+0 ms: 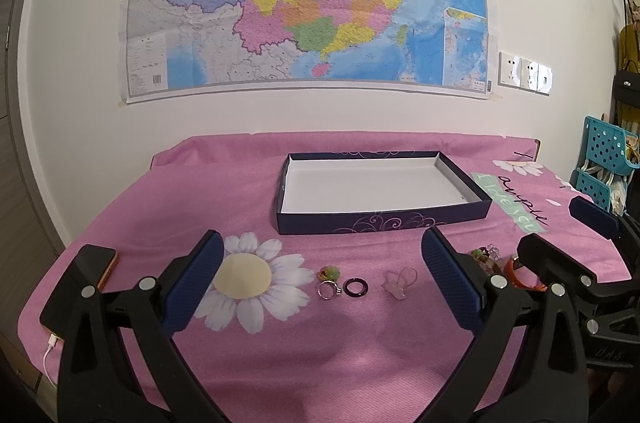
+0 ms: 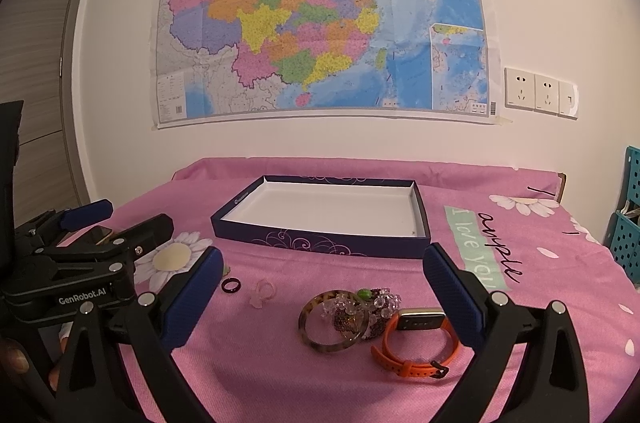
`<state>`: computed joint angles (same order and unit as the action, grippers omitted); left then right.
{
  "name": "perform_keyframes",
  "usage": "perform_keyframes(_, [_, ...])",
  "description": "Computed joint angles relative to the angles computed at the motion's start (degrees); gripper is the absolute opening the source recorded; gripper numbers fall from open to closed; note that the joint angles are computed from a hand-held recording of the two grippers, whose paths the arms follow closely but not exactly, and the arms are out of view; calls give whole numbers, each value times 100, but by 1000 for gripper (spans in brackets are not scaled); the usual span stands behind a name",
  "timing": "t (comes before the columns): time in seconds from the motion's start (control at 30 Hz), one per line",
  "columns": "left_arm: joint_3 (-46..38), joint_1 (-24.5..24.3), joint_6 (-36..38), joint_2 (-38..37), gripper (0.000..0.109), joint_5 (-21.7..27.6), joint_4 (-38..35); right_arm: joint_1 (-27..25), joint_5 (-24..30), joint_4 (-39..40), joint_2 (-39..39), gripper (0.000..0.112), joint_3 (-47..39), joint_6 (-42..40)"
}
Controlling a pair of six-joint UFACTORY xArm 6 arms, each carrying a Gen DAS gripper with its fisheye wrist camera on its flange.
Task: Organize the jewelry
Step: 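Move both tools toward the orange watch band and tortoiseshell bangle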
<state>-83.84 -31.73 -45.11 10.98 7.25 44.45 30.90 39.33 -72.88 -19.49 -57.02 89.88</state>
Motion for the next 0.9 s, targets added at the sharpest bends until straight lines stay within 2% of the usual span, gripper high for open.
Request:
perform_keyframes(0.1, [7,-45,296,23,98,-1,-295,6,10,-3,6,97,-6,-9])
perform_keyframes(0.17, [5,-64,746,64,98,-17,-721,-29,-37,78,-14,97,21,-85])
perform_keyframes(0.33, [-4,-281,2658,201,98,87,-2679,-246,-126,552,-116,95,172,-378])
perform_keyframes(0.37, [-38,-315,2895,238,98,135,-2901,-299,-134,656,-156,94,224,-431])
perform_keyframes(0.53, [-383,-600,4994,516,98,580,-4916,-670,-264,1434,-343,83,516,-863])
perform_keyframes(0.6, [-587,-673,5356,674,97,768,-5187,-798,-195,1770,-386,73,602,-1122])
perform_keyframes(0.73, [-1133,-808,6139,1045,89,1312,-5814,-1081,-379,2394,-541,63,866,-1475])
perform_keyframes(0.8, [-1385,-847,6279,1217,82,1536,-5906,-1158,-468,2580,-588,55,942,-1560])
perform_keyframes(0.9, [-1586,-868,6316,1351,81,1720,-5974,-1194,-719,2699,-633,51,1014,-1765])
